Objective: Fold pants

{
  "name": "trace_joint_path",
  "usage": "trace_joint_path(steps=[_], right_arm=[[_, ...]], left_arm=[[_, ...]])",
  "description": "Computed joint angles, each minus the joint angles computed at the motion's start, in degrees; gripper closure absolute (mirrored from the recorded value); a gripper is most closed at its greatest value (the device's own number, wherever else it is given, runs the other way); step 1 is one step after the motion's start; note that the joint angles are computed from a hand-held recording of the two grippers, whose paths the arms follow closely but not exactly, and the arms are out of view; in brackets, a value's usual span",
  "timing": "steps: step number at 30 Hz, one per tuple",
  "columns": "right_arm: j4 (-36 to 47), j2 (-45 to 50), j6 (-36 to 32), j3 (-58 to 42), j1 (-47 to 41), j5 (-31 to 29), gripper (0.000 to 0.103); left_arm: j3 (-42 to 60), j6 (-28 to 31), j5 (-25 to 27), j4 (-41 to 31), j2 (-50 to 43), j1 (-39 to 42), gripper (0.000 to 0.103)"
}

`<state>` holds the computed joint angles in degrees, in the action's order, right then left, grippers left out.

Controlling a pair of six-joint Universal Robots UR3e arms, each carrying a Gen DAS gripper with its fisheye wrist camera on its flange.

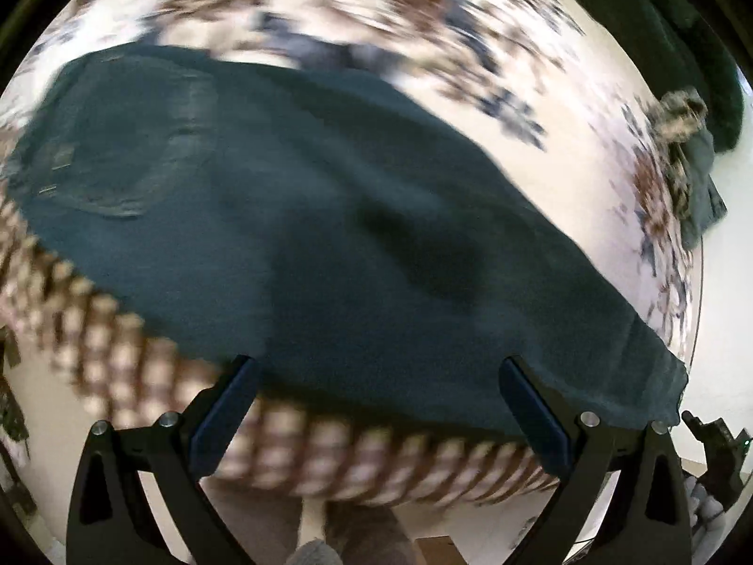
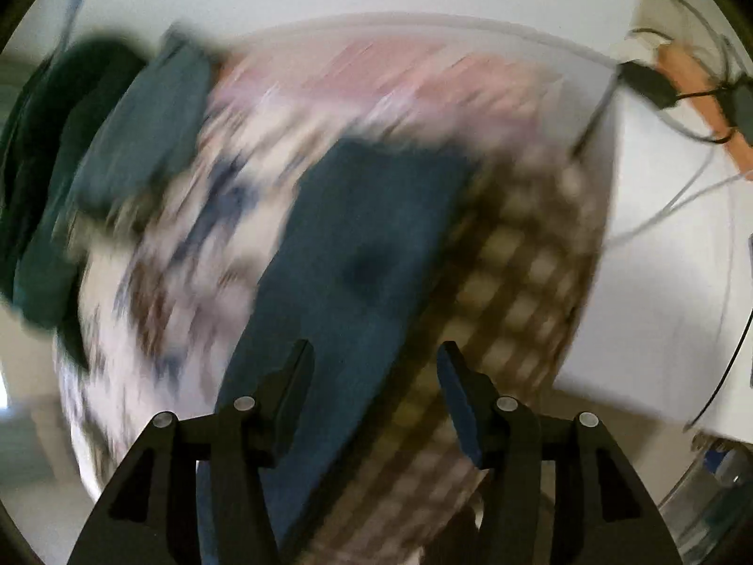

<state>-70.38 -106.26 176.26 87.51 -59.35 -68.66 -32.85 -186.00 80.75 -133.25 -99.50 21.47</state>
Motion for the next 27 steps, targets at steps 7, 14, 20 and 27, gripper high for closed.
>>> trace_joint_path(steps=[7,14,20,27], right_arm=[[-4.93,5.01,20.49,2.03,40.1,9.75,0.046],[-26.36,19.67,46.87,2.55,66.13,13.71,0.046],[-35.76,19.91,63.62,7.4,70.87,10.62,0.081],[-36.55,18.07,64.96,10.47,68.76,14.33,0.07]], left_arm=[[7.55,12.73,7.09,-3.93,-0.25,23.31,0.0],[12.2,14.8,0.61,-0.39,-10.66,40.32,0.015],[0.91,15.8,-7.31,6.36,-6.86,46.66,0.072],[5.66,21.91,-10.08,0.05,-6.79,50.8,0.08]])
